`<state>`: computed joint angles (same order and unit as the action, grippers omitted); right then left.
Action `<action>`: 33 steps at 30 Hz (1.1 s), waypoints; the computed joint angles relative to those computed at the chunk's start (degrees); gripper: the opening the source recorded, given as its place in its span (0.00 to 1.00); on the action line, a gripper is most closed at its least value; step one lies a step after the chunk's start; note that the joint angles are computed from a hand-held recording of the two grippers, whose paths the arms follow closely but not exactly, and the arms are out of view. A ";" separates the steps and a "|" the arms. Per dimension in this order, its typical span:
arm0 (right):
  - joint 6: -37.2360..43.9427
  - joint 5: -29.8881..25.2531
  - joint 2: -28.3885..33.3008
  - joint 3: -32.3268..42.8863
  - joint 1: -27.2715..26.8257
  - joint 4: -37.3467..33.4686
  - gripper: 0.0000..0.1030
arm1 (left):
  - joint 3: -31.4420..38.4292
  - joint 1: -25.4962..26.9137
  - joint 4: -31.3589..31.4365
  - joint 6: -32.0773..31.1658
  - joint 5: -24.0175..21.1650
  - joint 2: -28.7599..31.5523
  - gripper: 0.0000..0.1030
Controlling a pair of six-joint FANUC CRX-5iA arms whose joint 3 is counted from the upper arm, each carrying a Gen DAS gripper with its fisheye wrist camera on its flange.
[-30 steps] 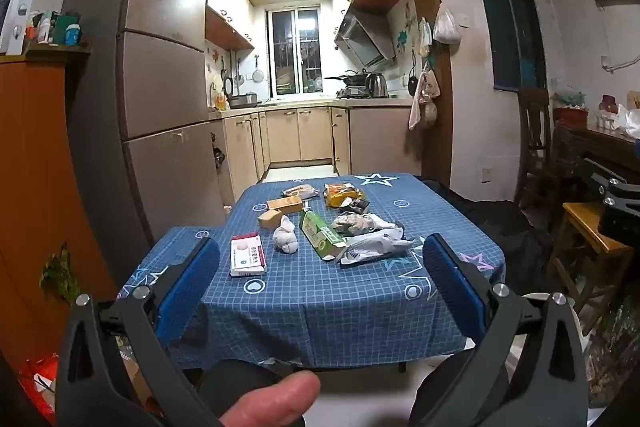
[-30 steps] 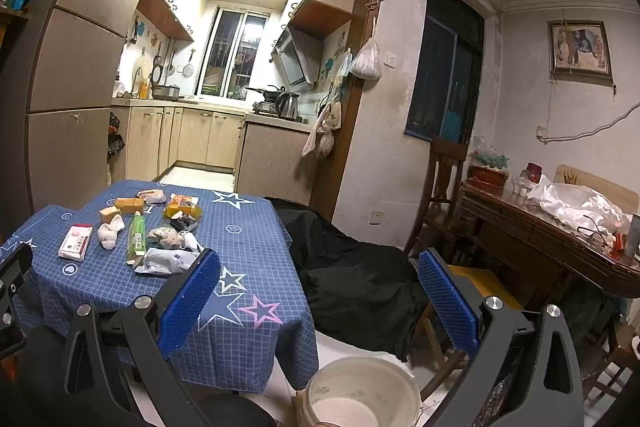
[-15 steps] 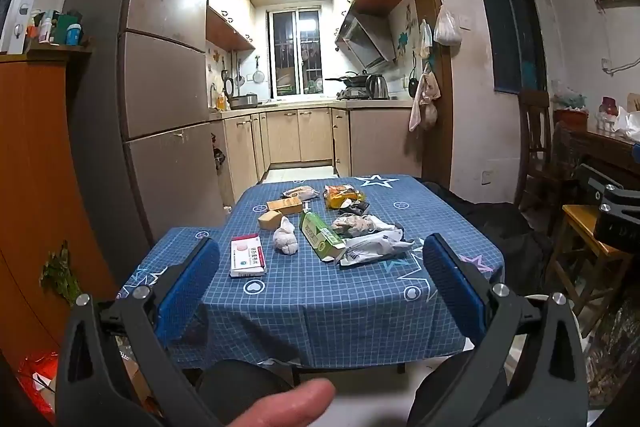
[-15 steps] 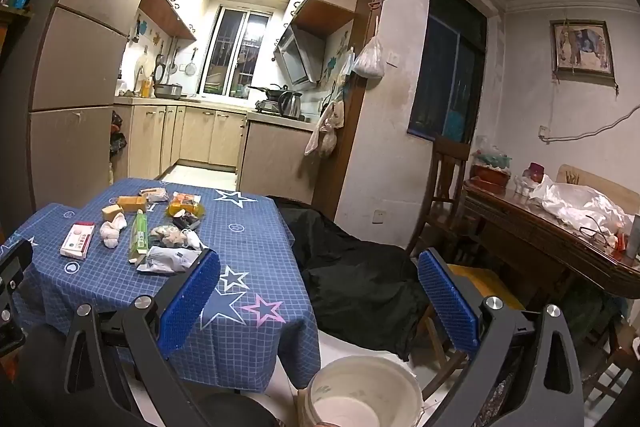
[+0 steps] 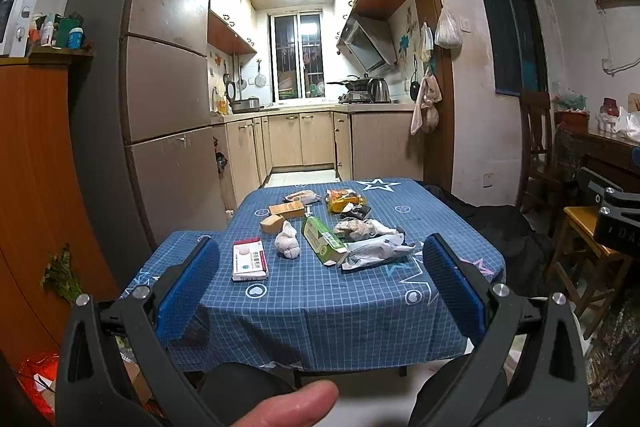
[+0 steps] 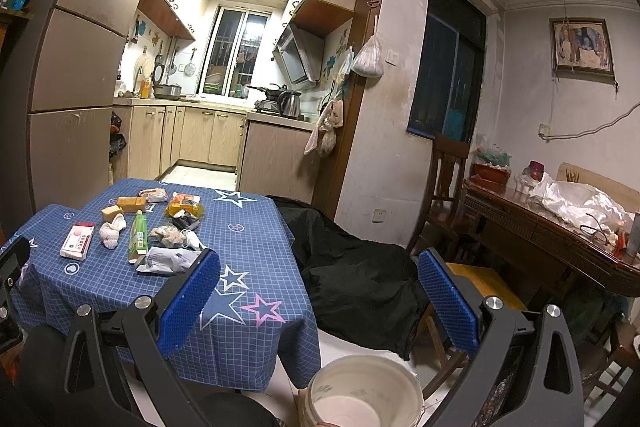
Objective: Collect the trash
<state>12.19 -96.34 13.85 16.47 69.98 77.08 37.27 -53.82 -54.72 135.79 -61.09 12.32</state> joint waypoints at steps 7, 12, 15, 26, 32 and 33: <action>0.00 -0.09 0.01 0.05 0.05 -0.01 0.95 | -0.20 0.05 0.17 0.09 -0.14 -0.11 0.95; 0.07 -0.20 -0.15 -0.15 0.27 0.00 0.95 | -0.08 0.48 0.81 -0.56 -0.17 -0.08 0.95; 0.06 -0.21 -0.15 -0.16 0.27 -0.01 0.95 | 0.01 0.59 0.82 -0.41 -0.30 -0.07 0.95; -0.21 0.36 0.10 -0.36 -0.13 -0.16 0.95 | -0.40 0.93 0.30 0.30 0.30 -0.52 0.95; -0.40 0.40 0.23 -0.23 -0.19 -0.14 0.95 | -1.15 0.11 -0.87 1.25 0.49 -0.73 0.95; -0.59 0.44 0.24 -0.35 -0.26 -0.13 0.95 | -1.18 0.07 -0.86 1.31 0.45 -0.74 0.95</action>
